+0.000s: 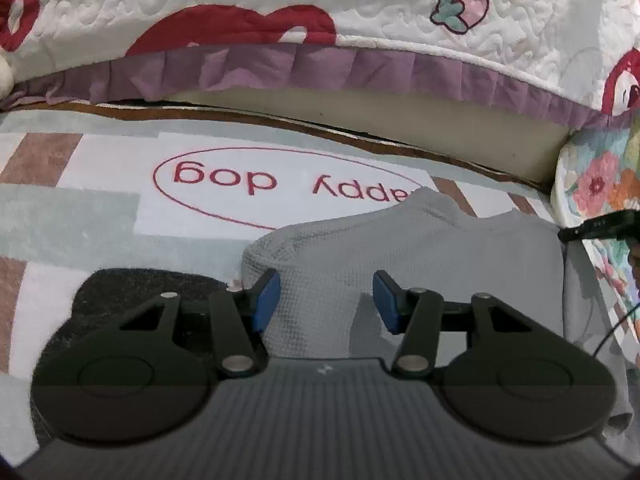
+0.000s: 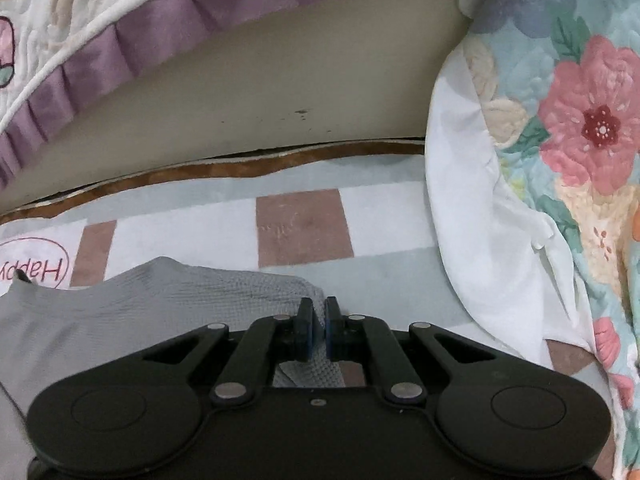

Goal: Fold clothes

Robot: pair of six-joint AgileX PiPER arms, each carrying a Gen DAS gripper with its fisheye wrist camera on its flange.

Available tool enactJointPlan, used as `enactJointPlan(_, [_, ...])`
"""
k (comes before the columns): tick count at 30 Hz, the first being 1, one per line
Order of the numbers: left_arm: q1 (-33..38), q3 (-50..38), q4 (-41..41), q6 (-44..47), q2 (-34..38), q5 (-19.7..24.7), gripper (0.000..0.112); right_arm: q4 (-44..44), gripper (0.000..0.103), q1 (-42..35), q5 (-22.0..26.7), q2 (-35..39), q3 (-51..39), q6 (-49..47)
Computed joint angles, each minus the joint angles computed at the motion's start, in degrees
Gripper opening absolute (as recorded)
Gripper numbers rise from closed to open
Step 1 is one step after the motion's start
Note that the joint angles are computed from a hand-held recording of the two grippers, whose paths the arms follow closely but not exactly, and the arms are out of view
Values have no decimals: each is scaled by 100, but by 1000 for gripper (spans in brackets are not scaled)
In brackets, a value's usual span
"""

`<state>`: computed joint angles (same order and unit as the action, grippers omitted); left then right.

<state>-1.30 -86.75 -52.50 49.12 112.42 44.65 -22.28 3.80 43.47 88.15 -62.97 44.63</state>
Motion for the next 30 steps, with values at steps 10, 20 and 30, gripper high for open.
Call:
enactJointPlan(10, [-421, 382, 294, 730, -404, -1207, 1, -1148, 7, 469, -160, -232, 276, 1215])
enactJointPlan(20, [-148, 132, 776, -78, -523, -477, 43, -2286, 29, 1079, 82, 74, 172, 2213])
enactJointPlan(30, [989, 1413, 1041, 80, -2055, 1862, 45, -22, 48, 2499, -1956, -673, 959, 1819])
